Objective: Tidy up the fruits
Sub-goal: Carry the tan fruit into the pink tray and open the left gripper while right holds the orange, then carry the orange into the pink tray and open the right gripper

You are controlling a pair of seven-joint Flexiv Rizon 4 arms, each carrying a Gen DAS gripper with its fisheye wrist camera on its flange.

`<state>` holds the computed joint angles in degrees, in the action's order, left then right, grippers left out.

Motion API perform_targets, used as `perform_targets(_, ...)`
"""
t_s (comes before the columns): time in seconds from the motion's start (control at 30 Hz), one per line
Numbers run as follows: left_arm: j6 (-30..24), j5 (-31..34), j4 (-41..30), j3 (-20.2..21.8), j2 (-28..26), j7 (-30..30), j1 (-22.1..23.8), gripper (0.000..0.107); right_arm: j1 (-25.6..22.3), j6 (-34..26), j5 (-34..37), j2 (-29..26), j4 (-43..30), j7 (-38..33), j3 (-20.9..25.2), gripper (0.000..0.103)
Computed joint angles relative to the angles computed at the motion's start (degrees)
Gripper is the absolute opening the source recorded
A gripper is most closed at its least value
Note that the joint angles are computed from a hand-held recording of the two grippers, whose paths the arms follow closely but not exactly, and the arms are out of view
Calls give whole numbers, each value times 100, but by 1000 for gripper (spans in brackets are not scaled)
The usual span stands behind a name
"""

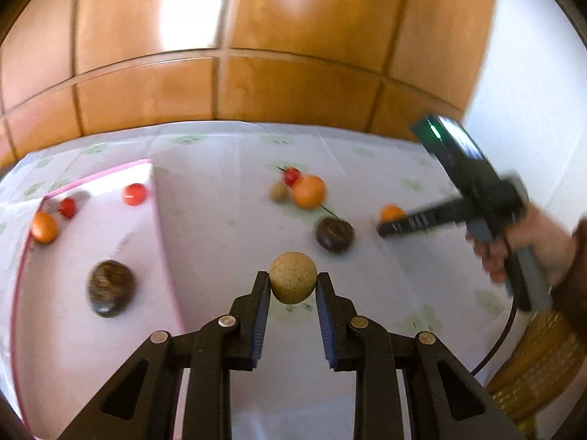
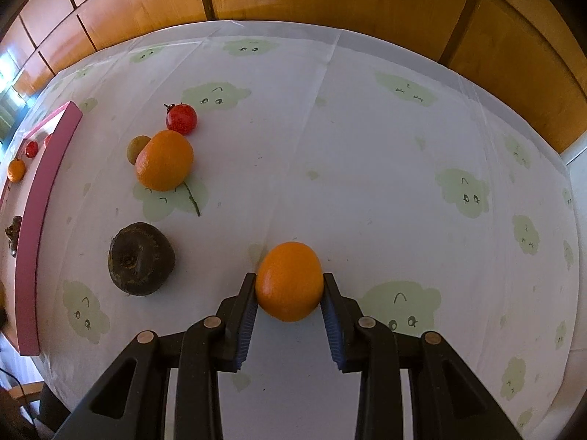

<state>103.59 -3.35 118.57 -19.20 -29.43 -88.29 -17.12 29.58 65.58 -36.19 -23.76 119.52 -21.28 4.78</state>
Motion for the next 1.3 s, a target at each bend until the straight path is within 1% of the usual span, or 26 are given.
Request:
perform_targets(0.1,-253,-169,-10,-174,131,-137,413,25,8,-54,9,-26,-56,-82,21,34)
perform_targets(0.2,-516,-395,-76,-59,209,-232,557,25,20,-75,24,-58,-107,-109,20,34)
perform_targets(0.23,-633,-452,-121,54,226,-226,535,25,29,-90,19,-62,-117,-115,15,34)
perform_targets(0.3,-853,-548,-328,492,197,-212,322,25,61,-108,-25,-65,-123,-80,-13,34)
perform_targets(0.33,-1031,-550,-493,754,148,-161,174,25,81,-112,-61,-59,-112,-48,-28,34)
perform_targets(0.37,-1190,-525,-673,1123,81,-176,-83,25,75,-121,-53,-66,-123,-59,-15,34)
perform_targets(0.43,-1360,-433,-978,1662,-85,-241,-439,25,96,-152,-58,-54,-122,-27,0,34)
perform_targets(0.5,-1509,-402,-1180,1849,-201,-273,-512,25,103,-154,-75,-55,-120,1,-3,34)
perform_targets(0.6,-1557,-420,-1347,1751,-353,-216,-343,26,132,-205,-143,-46,-121,41,-10,34)
perform_targets(0.67,-1629,-452,-1423,1785,-407,-264,-321,26,144,-234,-162,-58,-138,58,-1,34)
perform_targets(0.7,-1640,-476,-1430,1815,-426,-328,-323,27,146,-245,-167,-58,-146,61,5,34)
perform_targets(0.73,-1651,-477,-1450,1884,-441,-408,-375,34,137,-243,-166,-63,-150,49,11,34)
perform_targets(0.77,-1630,-464,-1418,1911,-420,-463,-398,37,145,-257,-178,-62,-155,54,12,34)
perform_targets(0.8,-1558,-494,-1350,2042,-393,-522,-521,40,149,-266,-194,-56,-152,58,10,34)
perform_targets(0.83,-1542,-314,-1336,2360,-366,-774,-776,40,157,-278,-212,-55,-152,68,7,34)
perform_targets(0.9,-1444,-139,-1235,2782,-297,-1100,-1145,40,181,-332,-251,-53,-164,85,9,34)
perform_targets(0.97,-1321,-87,-1053,2871,-197,-1286,-1237,40,200,-383,-289,-50,-176,99,15,34)
perform_targets(1.03,-1227,66,-890,3292,-102,-1648,-1639,40,228,-447,-339,-53,-190,129,15,34)
perform_targets(1.07,-1204,134,-843,3418,-66,-1743,-1765,40,248,-487,-382,-60,-195,150,7,34)
perform_targets(1.1,-1149,252,-761,3656,-22,-1872,-2013,40,263,-529,-407,-66,-210,168,11,34)
perform_targets(1.13,-1091,337,-688,3798,16,-1965,-2167,40,276,-567,-424,-73,-228,182,20,34)
perform_targets(1.27,-937,486,-412,4049,183,-2213,-2509,42,331,-653,-511,-93,-262,295,36,34)
perform_targets(1.3,-864,504,-333,4040,229,-2233,-2524,42,344,-663,-523,-103,-280,320,47,34)
